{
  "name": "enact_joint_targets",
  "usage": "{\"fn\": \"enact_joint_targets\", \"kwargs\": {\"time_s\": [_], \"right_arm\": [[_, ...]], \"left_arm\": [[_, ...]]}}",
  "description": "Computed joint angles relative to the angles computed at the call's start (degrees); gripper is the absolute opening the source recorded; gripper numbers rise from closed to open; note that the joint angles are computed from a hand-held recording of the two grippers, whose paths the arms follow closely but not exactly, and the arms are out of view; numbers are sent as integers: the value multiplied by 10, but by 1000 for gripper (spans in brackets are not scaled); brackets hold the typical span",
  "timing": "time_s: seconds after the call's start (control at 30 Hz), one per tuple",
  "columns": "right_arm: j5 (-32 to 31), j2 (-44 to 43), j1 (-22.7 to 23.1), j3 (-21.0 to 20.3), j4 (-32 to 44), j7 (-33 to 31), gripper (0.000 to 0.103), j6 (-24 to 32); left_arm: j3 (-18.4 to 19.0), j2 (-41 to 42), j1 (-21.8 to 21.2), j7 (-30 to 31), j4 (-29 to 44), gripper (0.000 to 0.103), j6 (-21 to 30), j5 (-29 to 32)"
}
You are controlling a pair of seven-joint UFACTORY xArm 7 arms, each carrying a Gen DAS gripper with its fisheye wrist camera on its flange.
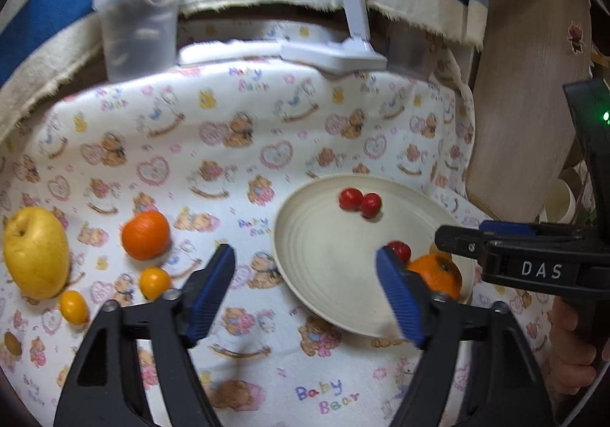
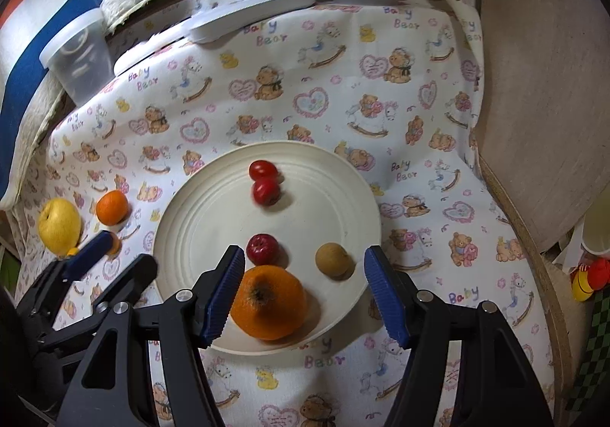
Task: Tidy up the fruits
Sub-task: 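Lower the red apple and mandarin onto the plate and open both tools, then withdraw both tools from the plate back over the cloth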
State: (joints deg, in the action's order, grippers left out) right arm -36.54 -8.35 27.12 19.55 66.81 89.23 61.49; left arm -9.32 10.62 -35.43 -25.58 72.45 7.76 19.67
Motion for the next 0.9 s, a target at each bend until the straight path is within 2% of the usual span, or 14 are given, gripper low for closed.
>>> {"fn": "enact_joint_targets", "kwargs": {"time_s": [0.07, 0.17, 0.27, 0.4, 0.53, 0.67, 0.73, 0.8, 0.9], "right_arm": [[-9, 3, 2, 5, 6, 5, 67, 13], [-34, 5, 6, 9, 10, 12, 77, 18], [-72, 12, 13, 18, 20, 29, 86, 47], [-114, 14, 24, 22, 26, 52, 88, 72], [-131, 1, 26, 16, 8, 77, 91, 43], [-137, -2, 22, 19, 4, 85, 93, 30], [-146, 0, 22, 23, 7, 90, 94, 38], [-158, 1, 23, 27, 8, 96, 102, 46], [-181, 8, 28, 32, 16, 104, 102, 71]], "left_arm": [[21, -4, -14, -33, -3, 81, -10, 33], [46, -10, -28, -85, -5, 90, -20, 85], [70, -17, -42, -154, -5, 99, -32, 162], [101, -27, -60, -281, 4, 102, -28, 297], [97, -36, -49, -348, 7, 102, -32, 374], [93, -44, -42, -446, 19, 102, -21, 484], [90, -48, -41, -520, 29, 102, -3, 566], [81, -54, -38, -585, 36, 102, 18, 642], [62, -63, -20, -608, 36, 102, 22, 672]]}}
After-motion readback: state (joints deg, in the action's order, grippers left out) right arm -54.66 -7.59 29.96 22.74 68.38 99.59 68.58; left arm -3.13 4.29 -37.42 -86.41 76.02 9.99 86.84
